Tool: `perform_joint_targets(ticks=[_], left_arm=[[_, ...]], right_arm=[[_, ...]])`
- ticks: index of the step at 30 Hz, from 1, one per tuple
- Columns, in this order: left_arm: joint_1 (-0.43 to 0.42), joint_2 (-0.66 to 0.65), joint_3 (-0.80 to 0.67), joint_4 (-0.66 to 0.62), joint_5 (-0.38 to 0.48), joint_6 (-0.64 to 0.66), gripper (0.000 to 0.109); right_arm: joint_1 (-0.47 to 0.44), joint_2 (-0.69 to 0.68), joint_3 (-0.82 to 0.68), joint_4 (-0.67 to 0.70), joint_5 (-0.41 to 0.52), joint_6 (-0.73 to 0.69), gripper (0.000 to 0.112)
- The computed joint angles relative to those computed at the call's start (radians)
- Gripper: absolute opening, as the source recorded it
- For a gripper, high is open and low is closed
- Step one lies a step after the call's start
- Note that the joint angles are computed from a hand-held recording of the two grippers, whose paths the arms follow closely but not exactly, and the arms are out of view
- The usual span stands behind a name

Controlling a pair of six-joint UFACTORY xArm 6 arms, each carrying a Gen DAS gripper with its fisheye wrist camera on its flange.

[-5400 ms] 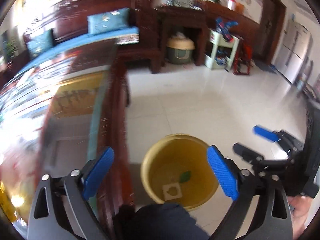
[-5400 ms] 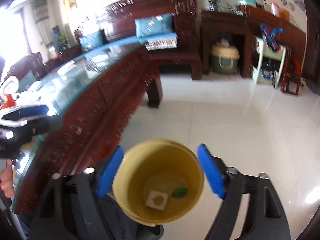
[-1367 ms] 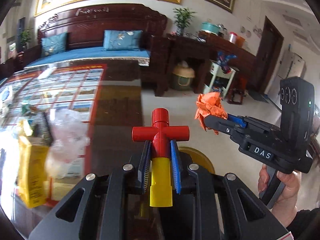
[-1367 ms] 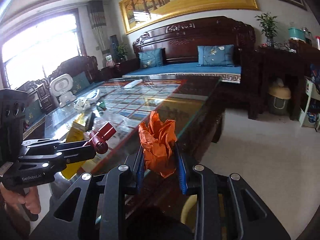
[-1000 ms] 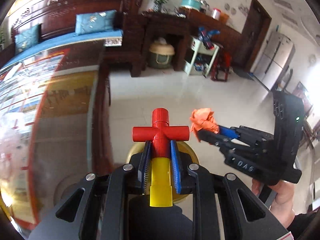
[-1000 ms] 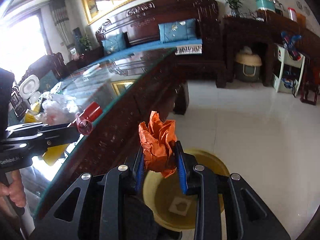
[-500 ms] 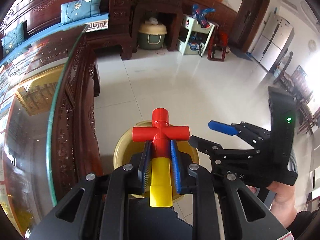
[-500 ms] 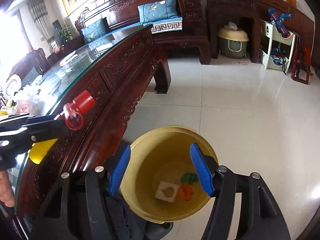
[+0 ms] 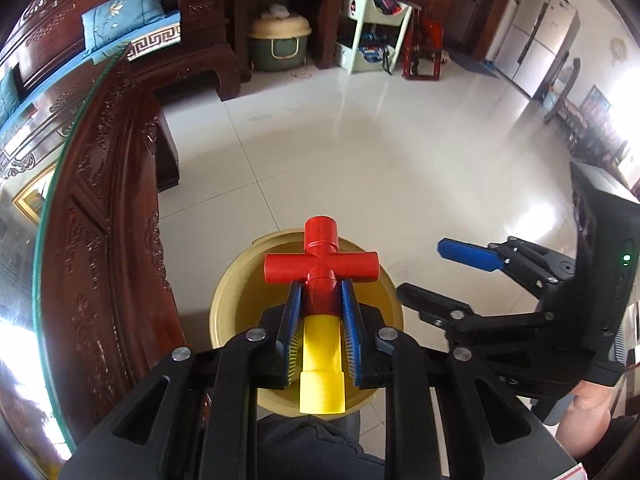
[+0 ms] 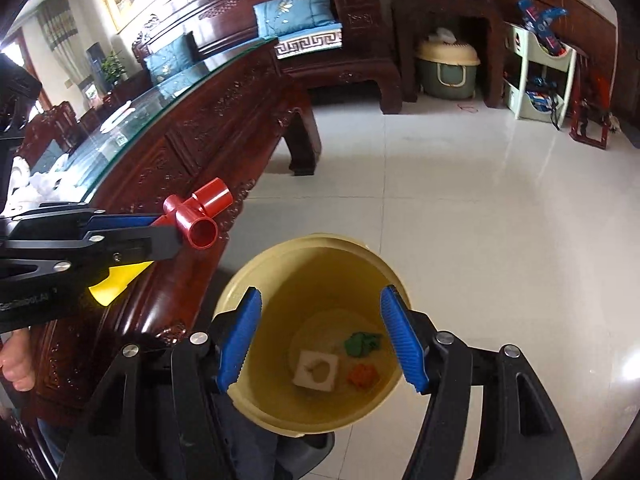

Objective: Collect trash
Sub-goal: 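Carry both items over the bucket and open both tools to drop them, then return both tools to the table and grasp the yellow snack box with the left tool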

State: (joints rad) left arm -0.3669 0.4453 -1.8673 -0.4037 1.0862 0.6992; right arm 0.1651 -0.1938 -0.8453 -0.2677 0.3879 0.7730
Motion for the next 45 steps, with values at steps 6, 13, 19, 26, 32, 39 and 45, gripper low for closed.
perform_joint_targets(ticks=[6, 13, 19, 26, 32, 39, 45], left_arm=[[-0.018, 0.053, -0.055, 0.025, 0.029, -0.011, 0.026], [-0.017, 0.057, -0.060, 0.029, 0.027, -0.017, 0.040], [-0.009, 0.000, 0.008, 0.021, -0.008, 0.003, 0.040], [0.013, -0.060, 0.063, -0.009, -0.035, 0.024, 0.042], [0.059, -0.165, 0.180, -0.054, -0.106, 0.059, 0.054], [0.153, -0.307, 0.333, -0.119, -0.207, 0.099, 0.080], [0.263, -0.403, 0.427, -0.187, -0.269, 0.122, 0.090]], right_arm=[[-0.016, -0.010, 0.020, 0.023, -0.001, -0.003, 0.061], [-0.017, -0.009, 0.018, 0.031, 0.003, -0.014, 0.061], [-0.005, -0.009, 0.002, 0.013, 0.022, 0.001, 0.061], [0.027, -0.021, -0.029, -0.029, 0.052, 0.026, 0.061], [0.078, -0.020, -0.085, -0.110, 0.075, 0.068, 0.062], [0.159, 0.028, -0.204, -0.255, 0.131, 0.158, 0.074], [0.234, 0.080, -0.318, -0.401, 0.156, 0.254, 0.087]])
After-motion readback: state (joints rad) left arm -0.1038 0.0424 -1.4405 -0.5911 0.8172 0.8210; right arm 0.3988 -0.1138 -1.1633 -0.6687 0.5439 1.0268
